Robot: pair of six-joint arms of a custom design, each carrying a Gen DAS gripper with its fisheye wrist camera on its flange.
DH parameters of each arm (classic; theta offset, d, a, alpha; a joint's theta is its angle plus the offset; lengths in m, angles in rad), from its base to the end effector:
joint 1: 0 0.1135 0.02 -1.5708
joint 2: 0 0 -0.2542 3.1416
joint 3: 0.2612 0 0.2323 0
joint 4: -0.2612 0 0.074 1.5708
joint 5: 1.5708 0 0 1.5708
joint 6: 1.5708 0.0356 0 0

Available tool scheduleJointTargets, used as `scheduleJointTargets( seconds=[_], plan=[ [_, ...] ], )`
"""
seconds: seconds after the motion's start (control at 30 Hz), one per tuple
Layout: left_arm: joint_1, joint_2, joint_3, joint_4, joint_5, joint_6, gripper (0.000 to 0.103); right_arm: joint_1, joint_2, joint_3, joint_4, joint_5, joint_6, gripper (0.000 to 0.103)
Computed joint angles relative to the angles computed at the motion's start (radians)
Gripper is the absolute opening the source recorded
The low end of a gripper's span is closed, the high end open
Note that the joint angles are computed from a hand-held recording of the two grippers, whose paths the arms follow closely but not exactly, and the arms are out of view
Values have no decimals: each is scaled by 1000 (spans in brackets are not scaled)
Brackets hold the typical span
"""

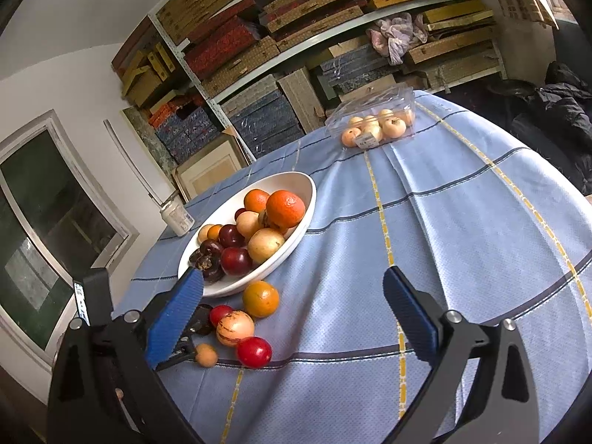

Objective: Organize fruits
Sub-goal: 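Move both grippers back toward the remaining fruits beside the plate, then grasp another dark brown fruit with the left gripper while the right grasps a red tomato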

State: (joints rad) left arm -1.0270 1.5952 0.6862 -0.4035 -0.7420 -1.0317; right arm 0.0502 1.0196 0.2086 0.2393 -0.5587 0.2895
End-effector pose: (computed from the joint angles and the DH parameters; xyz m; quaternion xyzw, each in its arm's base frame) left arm 0.1432 -0.1904 0.1305 -0.0489 0.9241 0.0824 0.3700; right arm 0.1714 0.0275 0.1523 -0.0304 0.8535 0.3164 0.4129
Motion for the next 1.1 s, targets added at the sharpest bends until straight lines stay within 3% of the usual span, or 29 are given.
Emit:
scheduleJointTargets(
  seconds=[0.17, 0.43, 0.6, 0.73, 0.83, 0.93, 1.03, 1.1],
  plan=[
    [-20, -39, -39, -56, -12, -41, 99, 1, 7, -6, 16, -1, 1, 96],
    [21, -21, -49, 12, 63, 9, 97, 7, 3, -7, 14, 7, 3, 96],
    [68, -91, -120, 98, 114, 26, 82, 22, 5, 0, 1, 16, -14, 96],
    [57, -75, -109, 116, 125, 59, 55, 28, 16, 2, 4, 20, -19, 96],
    [49, -71, -110, 135, 132, 77, 44, 42, 32, 6, 3, 21, -34, 96],
    [44, -78, -119, 132, 125, 62, 42, 98, 38, 23, -42, 49, -90, 96],
    [40, -110, -129, 77, 83, 10, 42, 230, 28, 35, -98, 166, -165, 95],
    [43, -150, -144, 42, 64, -23, 42, 324, 44, 37, -105, 240, -199, 79]
  ],
)
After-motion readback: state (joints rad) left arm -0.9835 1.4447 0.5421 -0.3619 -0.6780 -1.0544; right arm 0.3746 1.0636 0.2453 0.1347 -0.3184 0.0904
